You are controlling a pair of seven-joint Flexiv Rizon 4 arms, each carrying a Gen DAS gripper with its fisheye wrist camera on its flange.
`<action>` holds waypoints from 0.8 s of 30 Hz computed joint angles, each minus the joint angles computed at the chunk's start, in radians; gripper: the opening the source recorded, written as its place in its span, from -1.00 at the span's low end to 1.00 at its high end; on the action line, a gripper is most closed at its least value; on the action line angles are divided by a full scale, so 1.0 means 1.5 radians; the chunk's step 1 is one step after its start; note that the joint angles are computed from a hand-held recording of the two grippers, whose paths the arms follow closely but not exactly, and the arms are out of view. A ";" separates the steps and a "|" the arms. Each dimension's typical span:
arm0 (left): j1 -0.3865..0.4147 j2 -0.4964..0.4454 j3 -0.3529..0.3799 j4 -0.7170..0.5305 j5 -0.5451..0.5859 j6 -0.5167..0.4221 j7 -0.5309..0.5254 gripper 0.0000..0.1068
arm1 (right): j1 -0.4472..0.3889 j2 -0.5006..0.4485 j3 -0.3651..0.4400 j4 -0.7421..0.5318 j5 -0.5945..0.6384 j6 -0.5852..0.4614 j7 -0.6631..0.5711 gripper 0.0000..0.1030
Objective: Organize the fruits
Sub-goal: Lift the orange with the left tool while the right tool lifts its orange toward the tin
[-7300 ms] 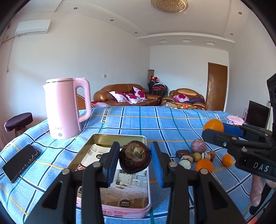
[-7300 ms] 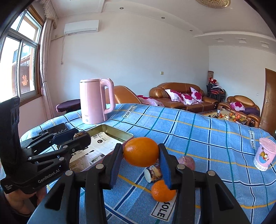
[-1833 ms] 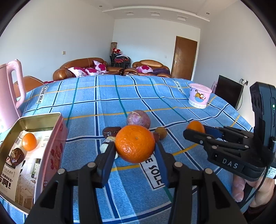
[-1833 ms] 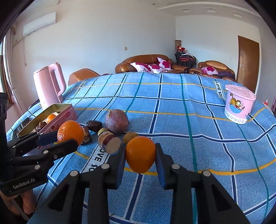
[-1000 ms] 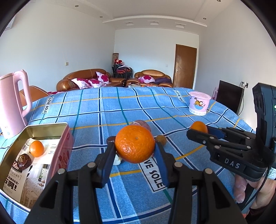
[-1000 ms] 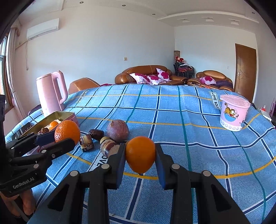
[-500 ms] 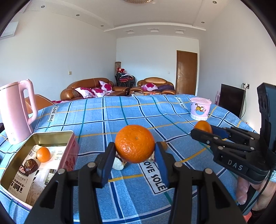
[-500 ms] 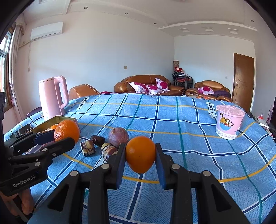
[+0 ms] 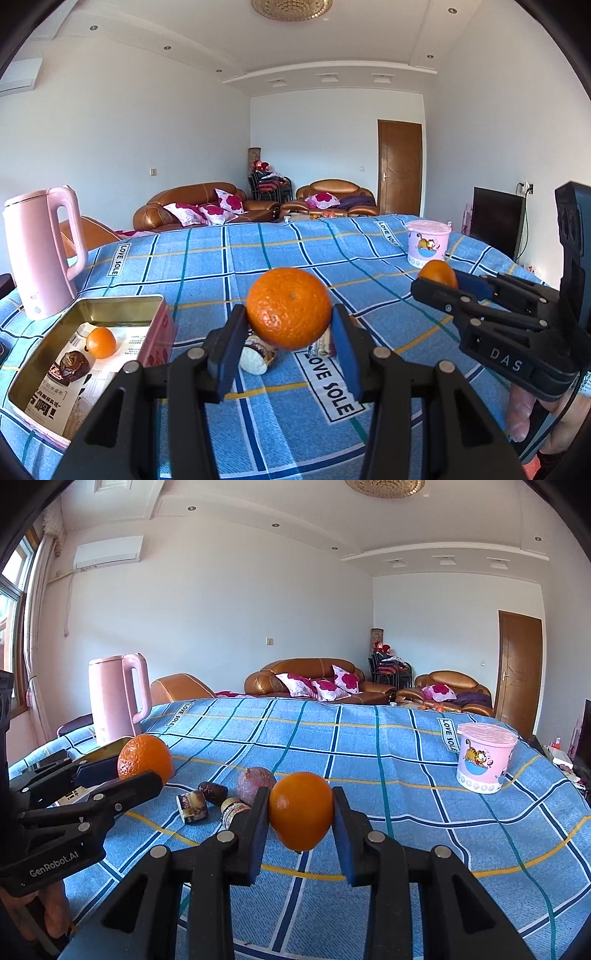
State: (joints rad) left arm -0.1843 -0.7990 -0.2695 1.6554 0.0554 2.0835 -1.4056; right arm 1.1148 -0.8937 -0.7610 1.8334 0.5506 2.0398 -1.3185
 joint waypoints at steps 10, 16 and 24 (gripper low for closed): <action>-0.014 0.005 0.020 0.003 -0.013 0.033 -0.005 -0.10 | 0.032 -0.026 -0.032 -0.003 0.052 0.024 -0.027 -0.34; -0.016 0.013 0.030 0.009 -0.024 0.042 -0.010 -0.10 | 0.035 -0.021 -0.029 -0.003 0.058 0.020 -0.040 -0.34; -0.026 0.018 0.049 0.018 -0.044 0.064 -0.008 -0.10 | 0.042 -0.013 -0.028 -0.005 0.060 0.025 -0.055 -0.34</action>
State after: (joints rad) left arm -0.2239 -0.7715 -0.1952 1.6821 -0.0103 2.1802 -1.4181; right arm 1.1780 -0.9131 -0.8034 1.8258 0.6406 2.0778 -1.4015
